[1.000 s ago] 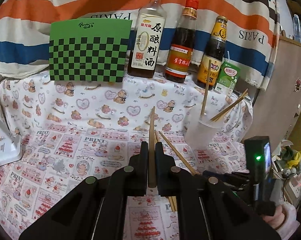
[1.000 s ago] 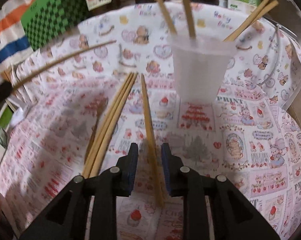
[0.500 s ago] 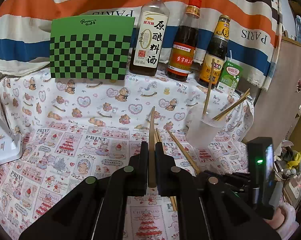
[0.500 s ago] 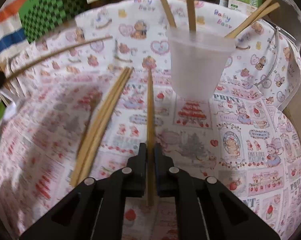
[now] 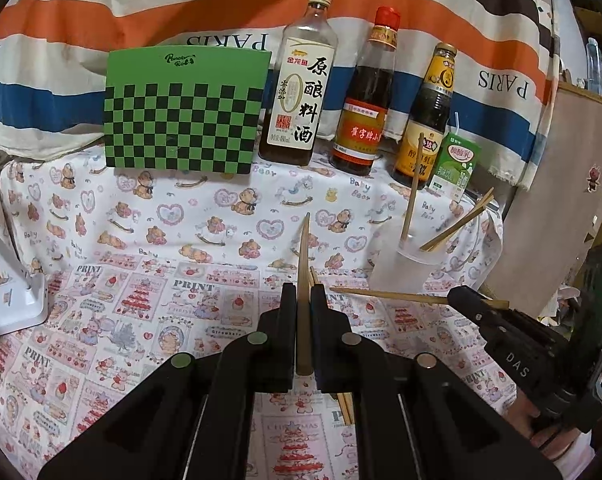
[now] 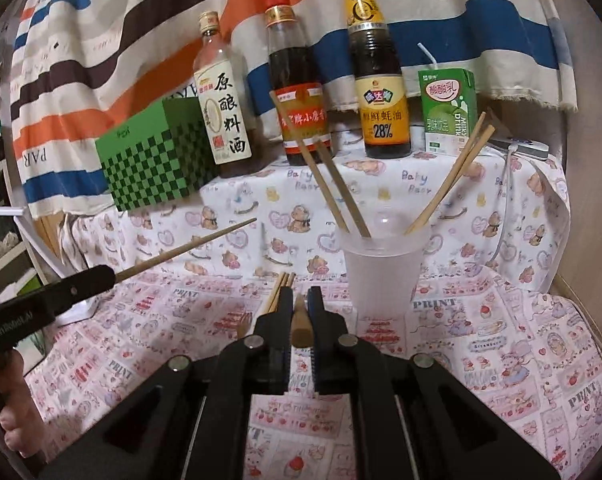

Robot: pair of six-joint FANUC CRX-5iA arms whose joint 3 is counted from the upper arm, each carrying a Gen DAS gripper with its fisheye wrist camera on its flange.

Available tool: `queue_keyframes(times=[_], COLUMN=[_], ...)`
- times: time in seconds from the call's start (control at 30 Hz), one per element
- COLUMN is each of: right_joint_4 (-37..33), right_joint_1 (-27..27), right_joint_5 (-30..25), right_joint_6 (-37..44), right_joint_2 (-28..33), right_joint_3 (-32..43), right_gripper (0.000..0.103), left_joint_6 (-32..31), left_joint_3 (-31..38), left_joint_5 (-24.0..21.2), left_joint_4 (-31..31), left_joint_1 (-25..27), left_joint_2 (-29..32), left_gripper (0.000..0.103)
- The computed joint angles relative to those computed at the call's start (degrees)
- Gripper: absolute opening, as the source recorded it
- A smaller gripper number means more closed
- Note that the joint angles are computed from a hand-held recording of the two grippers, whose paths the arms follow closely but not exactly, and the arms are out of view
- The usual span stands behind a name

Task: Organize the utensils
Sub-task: 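Lift both held chopsticks upright and carry them toward the clear cup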

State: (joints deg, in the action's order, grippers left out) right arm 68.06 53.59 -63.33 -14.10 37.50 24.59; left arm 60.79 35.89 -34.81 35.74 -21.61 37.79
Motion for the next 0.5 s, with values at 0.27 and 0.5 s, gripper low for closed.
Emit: queue_keyframes(times=[0.27,0.5], right_joint_4=[-0.1,-0.4], right_joint_1=[-0.1,0.0], right_joint_5=[0.7,0.6], right_joint_6=[-0.4,-0.7], right_joint_2=[-0.6,-0.4], right_joint_3=[-1.2,-0.7], right_gripper=[0.006,0.006], left_joint_6=[-0.1,0.0], left_joint_3=[-1.0,-0.9], left_joint_5=[1.2,1.3], left_joint_4=[1.4,1.1], left_joint_1=[0.2,0.3], left_joint_2=[-0.3,-0.4], left_gripper=[0.006,0.006])
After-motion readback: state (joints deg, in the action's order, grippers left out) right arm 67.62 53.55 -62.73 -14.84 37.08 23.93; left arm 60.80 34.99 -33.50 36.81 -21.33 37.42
